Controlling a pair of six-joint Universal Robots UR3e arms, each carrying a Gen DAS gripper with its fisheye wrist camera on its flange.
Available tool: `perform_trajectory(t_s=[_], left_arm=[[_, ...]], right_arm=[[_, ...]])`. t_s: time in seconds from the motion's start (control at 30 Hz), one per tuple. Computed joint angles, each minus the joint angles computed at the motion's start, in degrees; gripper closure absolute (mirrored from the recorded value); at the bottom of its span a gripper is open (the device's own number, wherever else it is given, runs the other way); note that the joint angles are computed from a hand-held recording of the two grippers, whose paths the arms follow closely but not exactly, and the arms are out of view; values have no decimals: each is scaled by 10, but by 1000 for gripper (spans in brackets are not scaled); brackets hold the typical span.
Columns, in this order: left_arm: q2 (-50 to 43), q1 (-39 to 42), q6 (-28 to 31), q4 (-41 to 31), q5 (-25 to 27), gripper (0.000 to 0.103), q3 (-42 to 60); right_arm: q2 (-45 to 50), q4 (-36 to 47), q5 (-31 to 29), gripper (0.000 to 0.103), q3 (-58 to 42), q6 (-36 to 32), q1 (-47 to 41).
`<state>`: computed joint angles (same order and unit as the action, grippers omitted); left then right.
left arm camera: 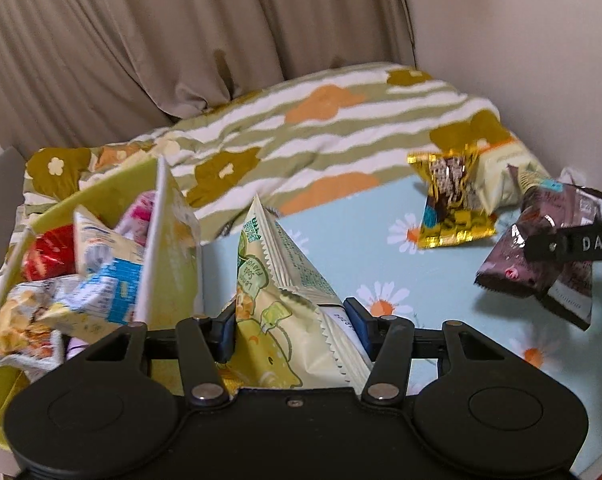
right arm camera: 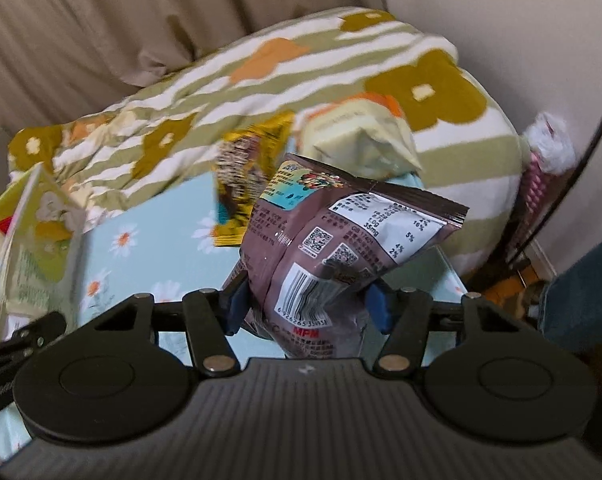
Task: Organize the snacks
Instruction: 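Carry both bags into the yellow box and open both tools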
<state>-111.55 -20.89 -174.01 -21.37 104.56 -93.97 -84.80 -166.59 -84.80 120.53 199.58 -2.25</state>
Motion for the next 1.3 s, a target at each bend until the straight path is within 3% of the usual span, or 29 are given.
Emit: perform_trajectory(t_s=[0.3,0.4,0.53,0.73,0.93,1.1,1.3], left_arm=[[144,13,-52,26,25,46,-93],[191,35,-55,41,35,46,-121],[242,91,-36,57,28,46,-151],[299,248,21,32,-78,46,-154],[292,374,76,-18,-179,46,-128],[259,431,112,-35,-243,46,-113],[212,460,155,-43,-300,46,-74]], right_arm=[[-51,88,55,29,-89,-78,49],[-34,94,75,29,-138,-85,81],[19,94,59,29,-229,-72,150],[137,130,16,29,-421,-36,252],[284,232,-40,29,-664,-1,326],[405,338,-83,29,-865,29,364],[506,440,-124,29,-1040,66,390]])
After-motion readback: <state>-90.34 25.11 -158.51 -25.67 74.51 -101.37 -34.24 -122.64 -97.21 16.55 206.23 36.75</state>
